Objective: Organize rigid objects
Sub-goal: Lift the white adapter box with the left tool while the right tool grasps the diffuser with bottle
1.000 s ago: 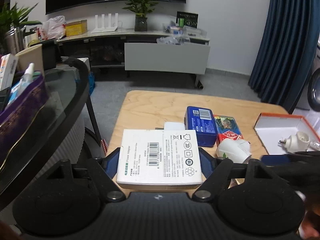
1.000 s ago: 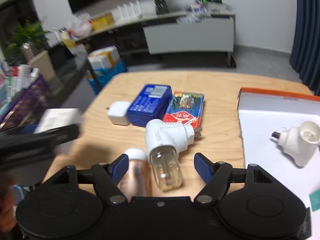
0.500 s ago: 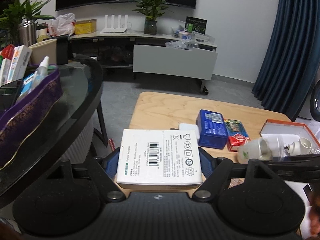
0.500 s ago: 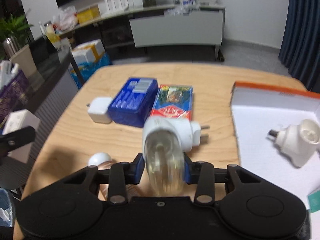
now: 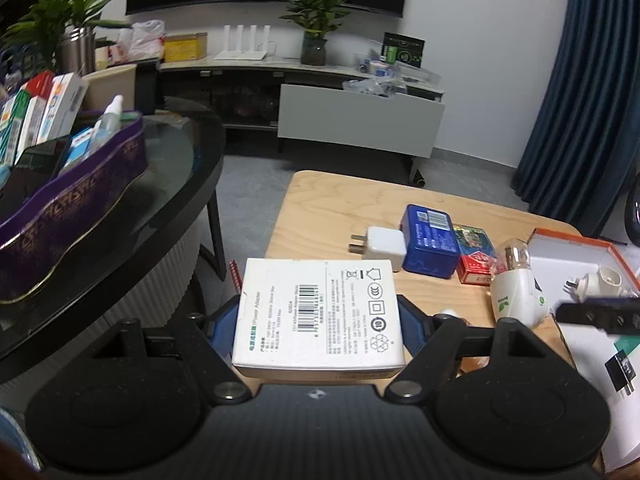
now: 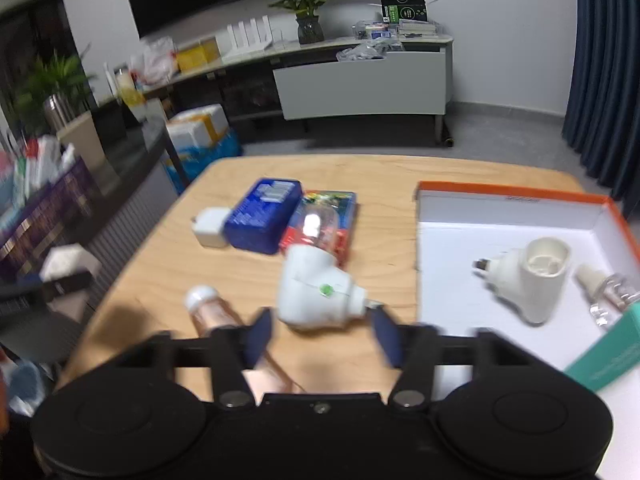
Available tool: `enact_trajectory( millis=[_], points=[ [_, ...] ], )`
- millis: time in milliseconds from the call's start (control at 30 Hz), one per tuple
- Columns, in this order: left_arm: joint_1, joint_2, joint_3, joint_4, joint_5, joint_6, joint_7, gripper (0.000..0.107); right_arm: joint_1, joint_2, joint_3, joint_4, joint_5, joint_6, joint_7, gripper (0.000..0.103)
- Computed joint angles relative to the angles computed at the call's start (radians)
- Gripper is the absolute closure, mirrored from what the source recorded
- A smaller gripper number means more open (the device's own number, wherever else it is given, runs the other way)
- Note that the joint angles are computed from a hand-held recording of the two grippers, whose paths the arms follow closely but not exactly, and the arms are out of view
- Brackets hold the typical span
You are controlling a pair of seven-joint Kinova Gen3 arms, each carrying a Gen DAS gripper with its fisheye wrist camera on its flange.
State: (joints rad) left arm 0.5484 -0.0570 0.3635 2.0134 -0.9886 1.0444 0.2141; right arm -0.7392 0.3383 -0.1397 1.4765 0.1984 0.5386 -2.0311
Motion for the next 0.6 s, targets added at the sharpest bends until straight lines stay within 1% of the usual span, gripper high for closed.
enact_trajectory(
  millis=[67,167,233,300,367,400,433,500,567,600],
  points=[
    [0.000,-0.003,-0.001,0.007,-0.006,-0.014,0.003,0.028,-0.033,0.041,0.020,-0.058,0.028,0.028,-0.017,0.024],
    [-0.006,-0.008,-0.004,0.018,-0.010,-0.044,0.002,0.028,-0.057,0.124,0.019,-0.163,0.071,0.090,0.051,0.022],
    [-0.011,-0.012,-0.004,0.025,-0.012,-0.060,-0.004,0.028,-0.096,0.176,0.049,-0.223,0.117,0.132,0.078,0.021],
    [-0.015,-0.012,-0.002,0.029,-0.020,-0.066,-0.002,0.028,-0.084,0.230,0.033,-0.294,0.105,0.189,0.144,0.021],
    [-0.020,-0.015,-0.002,0.033,-0.028,-0.080,0.001,0.028,-0.091,0.270,0.045,-0.349,0.098,0.235,0.181,0.021],
    [-0.022,-0.015,-0.001,0.032,-0.032,-0.081,0.002,0.028,-0.089,0.285,0.049,-0.362,0.082,0.244,0.204,0.025],
    [-0.023,-0.014,0.000,0.031,-0.035,-0.083,0.003,0.028,-0.071,0.282,0.036,-0.359,0.067,0.237,0.213,0.031],
    [-0.025,-0.014,0.001,0.033,-0.042,-0.091,0.007,0.028,-0.049,0.275,0.025,-0.351,0.033,0.234,0.247,0.031],
    [-0.024,-0.008,0.004,0.029,-0.046,-0.091,0.009,0.028,-0.025,0.251,0.014,-0.307,0.001,0.196,0.273,0.033],
    [-0.022,-0.007,0.004,0.029,-0.047,-0.093,0.008,0.028,-0.025,0.237,0.022,-0.280,-0.003,0.172,0.266,0.033]
  ],
)
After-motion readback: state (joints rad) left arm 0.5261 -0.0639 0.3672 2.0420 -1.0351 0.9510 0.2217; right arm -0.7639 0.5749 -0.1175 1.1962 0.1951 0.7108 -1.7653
